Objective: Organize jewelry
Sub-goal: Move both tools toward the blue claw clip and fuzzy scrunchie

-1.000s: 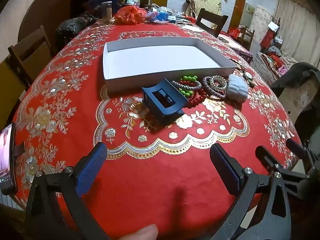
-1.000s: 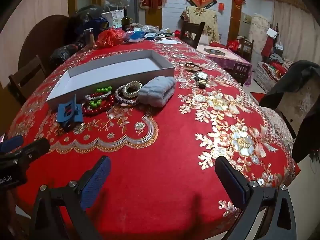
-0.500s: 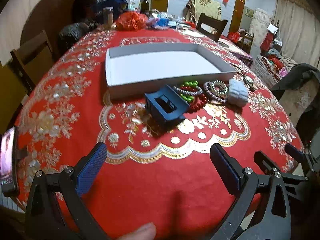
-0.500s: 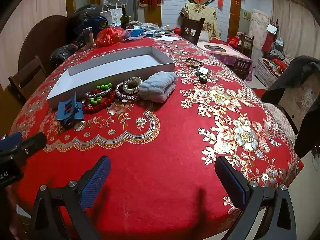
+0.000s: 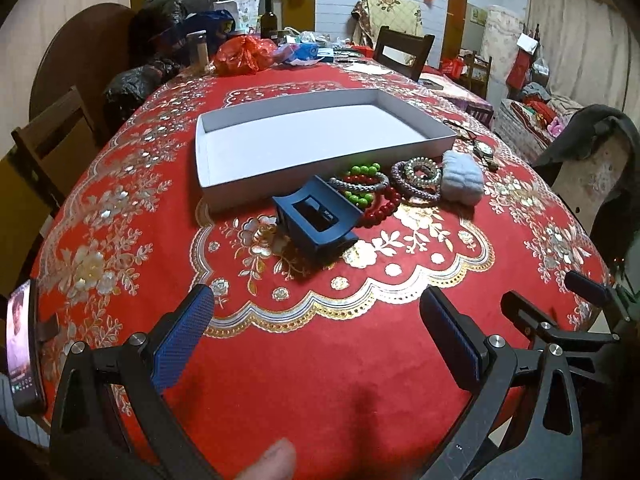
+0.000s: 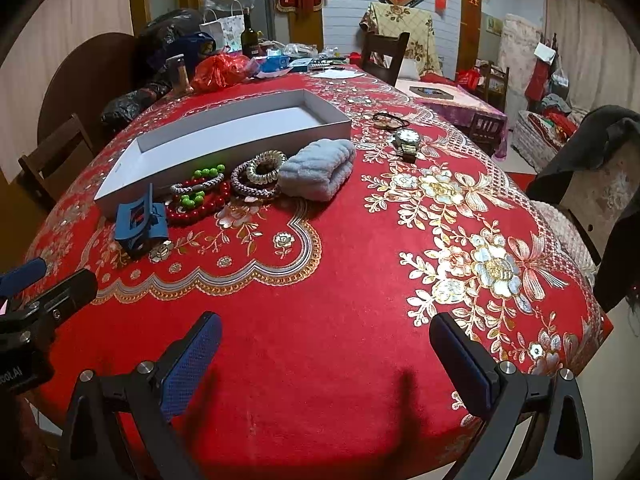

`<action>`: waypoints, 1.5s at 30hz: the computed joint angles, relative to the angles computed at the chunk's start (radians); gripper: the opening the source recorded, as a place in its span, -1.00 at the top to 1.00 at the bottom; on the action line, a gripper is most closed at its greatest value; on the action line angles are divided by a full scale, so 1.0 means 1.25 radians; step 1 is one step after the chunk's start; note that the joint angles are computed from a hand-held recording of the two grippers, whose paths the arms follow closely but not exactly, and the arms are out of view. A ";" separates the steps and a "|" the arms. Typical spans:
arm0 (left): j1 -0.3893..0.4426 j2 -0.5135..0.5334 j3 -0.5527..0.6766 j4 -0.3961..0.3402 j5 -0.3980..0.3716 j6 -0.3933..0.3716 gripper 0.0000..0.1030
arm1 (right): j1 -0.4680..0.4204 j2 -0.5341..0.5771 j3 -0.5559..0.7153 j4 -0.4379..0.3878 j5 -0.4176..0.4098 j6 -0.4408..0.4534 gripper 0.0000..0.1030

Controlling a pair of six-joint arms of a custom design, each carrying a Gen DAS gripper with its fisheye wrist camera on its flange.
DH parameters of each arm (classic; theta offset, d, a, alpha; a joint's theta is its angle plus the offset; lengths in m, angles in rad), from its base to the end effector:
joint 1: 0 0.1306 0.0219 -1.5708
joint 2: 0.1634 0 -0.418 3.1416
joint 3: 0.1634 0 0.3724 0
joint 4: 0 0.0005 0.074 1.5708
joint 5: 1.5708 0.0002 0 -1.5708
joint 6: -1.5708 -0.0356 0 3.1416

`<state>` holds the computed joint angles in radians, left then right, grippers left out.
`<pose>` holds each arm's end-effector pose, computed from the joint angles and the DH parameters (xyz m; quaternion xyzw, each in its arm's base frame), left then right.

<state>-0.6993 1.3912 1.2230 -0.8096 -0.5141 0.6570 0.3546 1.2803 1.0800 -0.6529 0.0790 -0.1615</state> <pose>0.3483 -0.2707 0.3990 -0.0547 0.9263 0.0121 0.3726 0.3816 0.1378 0.3885 -0.0764 0.9326 0.0538 0.3487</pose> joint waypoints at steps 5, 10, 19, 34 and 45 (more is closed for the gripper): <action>0.001 -0.004 -0.007 0.008 -0.001 -0.007 -0.99 | 0.000 0.003 0.002 -0.002 -0.002 -0.001 -0.99; 0.005 -0.012 -0.017 0.031 0.028 -0.004 -0.99 | 0.001 0.004 0.001 -0.002 0.002 0.001 -0.99; 0.017 -0.026 -0.039 0.043 0.045 0.034 -0.99 | 0.022 -0.008 -0.012 0.027 0.008 0.027 -0.99; 0.017 -0.021 -0.042 0.040 0.053 0.030 -0.99 | 0.008 -0.001 -0.010 0.006 -0.008 0.009 -0.99; 0.018 -0.021 -0.045 0.043 0.056 0.029 -0.99 | 0.009 0.001 -0.010 0.005 -0.011 0.010 -0.99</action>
<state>-0.6769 1.3651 1.1665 -0.7554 -0.4438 0.6936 0.3659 1.2814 1.0677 -0.6469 0.0656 -0.1490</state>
